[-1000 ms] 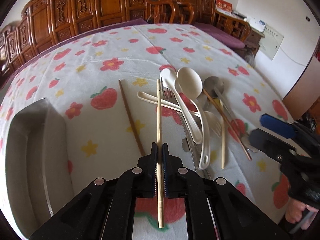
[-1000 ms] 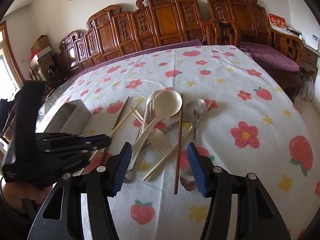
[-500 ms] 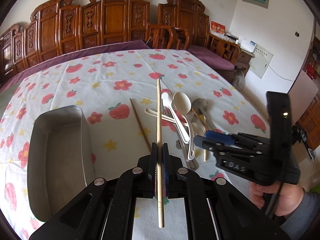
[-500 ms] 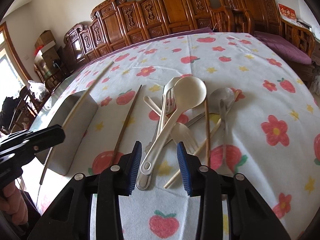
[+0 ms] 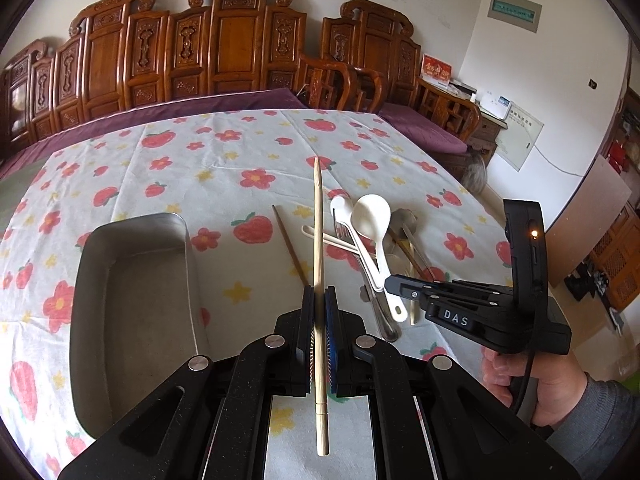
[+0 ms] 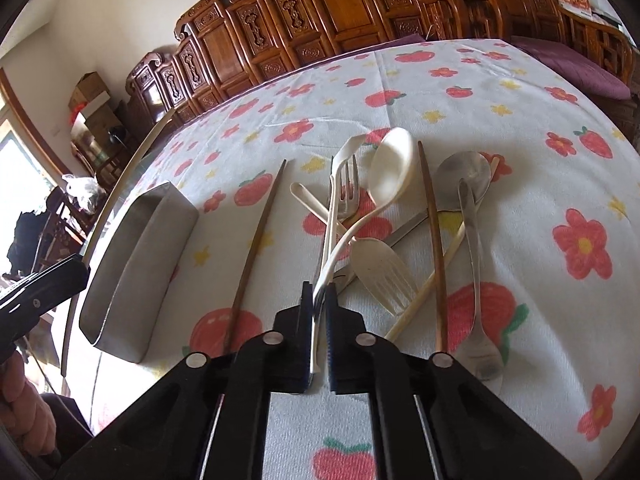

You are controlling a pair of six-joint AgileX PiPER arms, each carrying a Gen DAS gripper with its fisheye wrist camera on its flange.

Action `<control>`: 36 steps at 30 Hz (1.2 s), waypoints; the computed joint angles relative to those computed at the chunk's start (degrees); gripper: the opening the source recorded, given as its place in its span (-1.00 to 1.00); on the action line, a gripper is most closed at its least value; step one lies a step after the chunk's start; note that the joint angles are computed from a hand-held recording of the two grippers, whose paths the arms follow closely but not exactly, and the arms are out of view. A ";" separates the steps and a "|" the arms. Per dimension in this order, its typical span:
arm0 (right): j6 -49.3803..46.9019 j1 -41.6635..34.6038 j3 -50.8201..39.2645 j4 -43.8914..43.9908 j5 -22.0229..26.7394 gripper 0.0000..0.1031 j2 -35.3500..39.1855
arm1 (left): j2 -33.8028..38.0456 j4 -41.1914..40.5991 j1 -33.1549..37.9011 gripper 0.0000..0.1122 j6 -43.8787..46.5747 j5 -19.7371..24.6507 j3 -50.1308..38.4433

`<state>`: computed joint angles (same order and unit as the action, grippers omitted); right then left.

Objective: Organize utensils
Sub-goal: 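Carry the chopstick into the metal tray and open the left gripper while the right gripper lifts the spoon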

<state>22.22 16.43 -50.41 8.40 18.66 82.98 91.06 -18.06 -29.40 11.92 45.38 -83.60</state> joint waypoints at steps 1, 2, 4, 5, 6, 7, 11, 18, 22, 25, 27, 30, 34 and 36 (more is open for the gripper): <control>0.60 0.14 0.09 -0.66 -0.06 -0.91 -0.31 | -0.27 -0.18 0.29 -0.93 0.24 0.03 0.17; 1.15 0.27 0.12 -1.27 -0.07 -0.91 -0.50 | -0.43 -0.27 0.52 -0.93 0.32 0.08 0.15; 2.17 0.38 0.01 -2.60 0.06 -0.92 -0.83 | -1.01 -0.12 0.99 -0.93 0.29 0.29 0.07; 2.72 0.47 0.10 -3.27 -0.07 -0.92 -1.12 | -1.34 -0.05 1.28 -0.93 0.33 0.41 0.02; 3.72 0.65 0.16 -4.29 0.01 -0.92 -1.47 | -1.61 0.20 1.44 -0.93 0.32 0.40 0.05; 5.05 0.91 0.19 -5.71 0.07 -0.92 -1.84 | -1.93 0.67 1.57 -0.93 0.20 0.34 0.09; 9.07 1.57 0.48 -10.18 -0.03 -0.93 -3.20 | -3.24 1.58 2.96 -0.93 -0.08 0.82 0.01; 21.40 3.33 0.90 -23.35 0.29 -0.93 -6.10 | -3.65 1.86 7.33 -0.93 0.92 3.09 -1.34; 28.41 4.71 1.00 -30.72 1.29 -0.93 -7.51 | -2.73 3.89 9.02 -0.93 0.59 3.33 -1.72; 28.93 4.80 1.22 -31.40 1.52 -0.93 -8.39 | -1.52 4.40 10.64 -0.92 0.77 3.51 -2.13; 30.32 5.47 1.27 -33.18 2.01 -0.93 -8.90 | -0.81 4.37 11.95 -0.93 0.99 3.47 -2.02; 30.80 6.62 1.27 -33.94 2.57 -0.93 -9.70 | 0.43 4.04 13.64 -0.93 1.47 3.34 -1.70; 32.91 9.31 0.67 -35.93 4.03 -0.93 -10.61 | 2.04 4.82 14.59 -0.93 1.21 3.01 -0.72; 33.49 11.05 -0.18 -36.75 4.99 -0.93 -10.85 | 3.55 4.56 15.16 -0.92 1.43 3.42 -1.19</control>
<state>55.70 27.48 -50.59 -28.35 23.65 72.13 94.61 -13.50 -14.24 13.35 48.80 -84.79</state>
